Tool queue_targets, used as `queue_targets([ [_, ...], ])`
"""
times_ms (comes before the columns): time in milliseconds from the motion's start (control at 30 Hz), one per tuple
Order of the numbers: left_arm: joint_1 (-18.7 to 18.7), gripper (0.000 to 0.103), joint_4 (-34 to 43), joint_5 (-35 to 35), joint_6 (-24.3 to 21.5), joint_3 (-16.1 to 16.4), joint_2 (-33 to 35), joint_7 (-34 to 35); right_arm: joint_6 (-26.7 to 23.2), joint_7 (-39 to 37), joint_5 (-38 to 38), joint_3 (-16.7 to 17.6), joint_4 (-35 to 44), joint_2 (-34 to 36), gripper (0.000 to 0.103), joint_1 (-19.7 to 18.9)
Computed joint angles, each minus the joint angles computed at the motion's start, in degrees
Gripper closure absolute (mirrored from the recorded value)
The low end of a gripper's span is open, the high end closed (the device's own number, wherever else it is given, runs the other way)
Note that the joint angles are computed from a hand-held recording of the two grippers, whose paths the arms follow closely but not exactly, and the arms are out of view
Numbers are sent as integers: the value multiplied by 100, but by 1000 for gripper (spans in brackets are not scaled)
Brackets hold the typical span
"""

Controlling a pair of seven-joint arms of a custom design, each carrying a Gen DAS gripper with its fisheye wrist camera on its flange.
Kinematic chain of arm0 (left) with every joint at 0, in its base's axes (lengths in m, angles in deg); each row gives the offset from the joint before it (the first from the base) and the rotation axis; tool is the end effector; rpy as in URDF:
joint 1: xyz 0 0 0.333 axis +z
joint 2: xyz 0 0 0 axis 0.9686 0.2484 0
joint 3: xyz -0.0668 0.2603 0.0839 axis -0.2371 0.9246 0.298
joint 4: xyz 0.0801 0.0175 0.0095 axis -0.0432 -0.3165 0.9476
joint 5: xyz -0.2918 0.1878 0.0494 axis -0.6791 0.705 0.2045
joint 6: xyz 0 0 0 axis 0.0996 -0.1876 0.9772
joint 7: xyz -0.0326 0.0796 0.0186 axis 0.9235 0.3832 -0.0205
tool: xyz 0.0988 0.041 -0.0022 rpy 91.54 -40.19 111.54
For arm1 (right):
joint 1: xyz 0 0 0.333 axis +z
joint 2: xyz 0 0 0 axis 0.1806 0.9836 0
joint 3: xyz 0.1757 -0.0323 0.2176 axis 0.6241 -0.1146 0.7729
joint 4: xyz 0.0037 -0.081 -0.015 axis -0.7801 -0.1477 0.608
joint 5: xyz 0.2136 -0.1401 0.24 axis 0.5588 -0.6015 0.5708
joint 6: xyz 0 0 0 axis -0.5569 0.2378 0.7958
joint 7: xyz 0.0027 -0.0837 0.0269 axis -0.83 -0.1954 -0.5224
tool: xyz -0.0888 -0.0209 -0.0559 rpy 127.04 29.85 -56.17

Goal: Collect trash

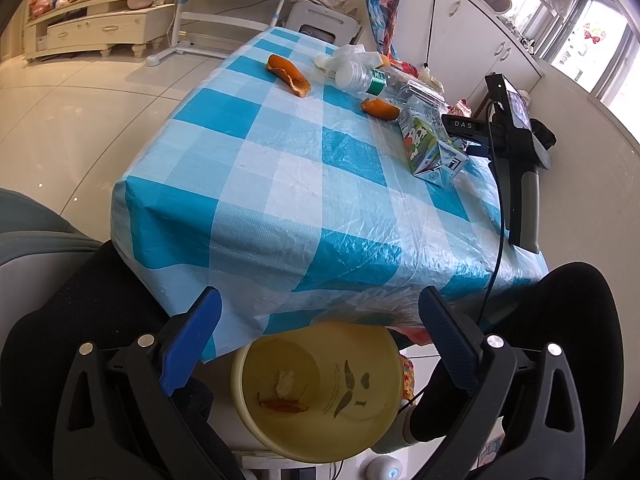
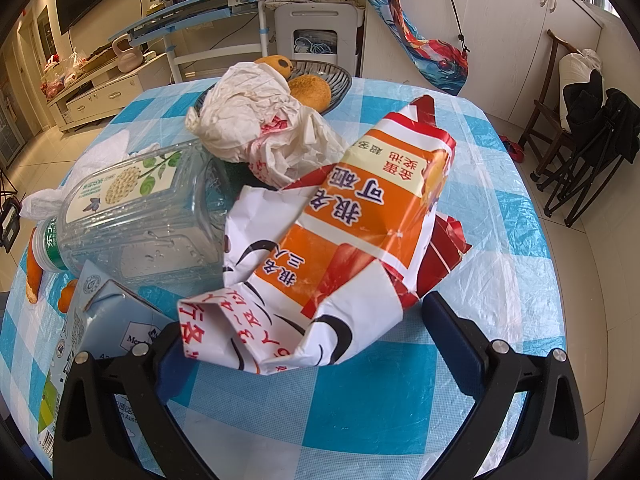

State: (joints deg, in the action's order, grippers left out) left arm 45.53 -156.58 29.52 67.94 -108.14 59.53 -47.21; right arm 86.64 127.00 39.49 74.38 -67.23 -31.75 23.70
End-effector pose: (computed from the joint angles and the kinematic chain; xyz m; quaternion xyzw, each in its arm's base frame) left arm 0.2752 -0.4021 0.4870 -0.7995 0.4786 -0.3249 0.1622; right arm 0.5809 0.1496 0.5419 -0.8225 0.4959 -0.1372 0.2423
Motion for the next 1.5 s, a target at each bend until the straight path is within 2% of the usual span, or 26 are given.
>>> queue_targets([
  [1500, -14, 7, 46, -111, -2, 29, 53, 155, -1, -7, 8, -3, 11, 11, 6, -2],
])
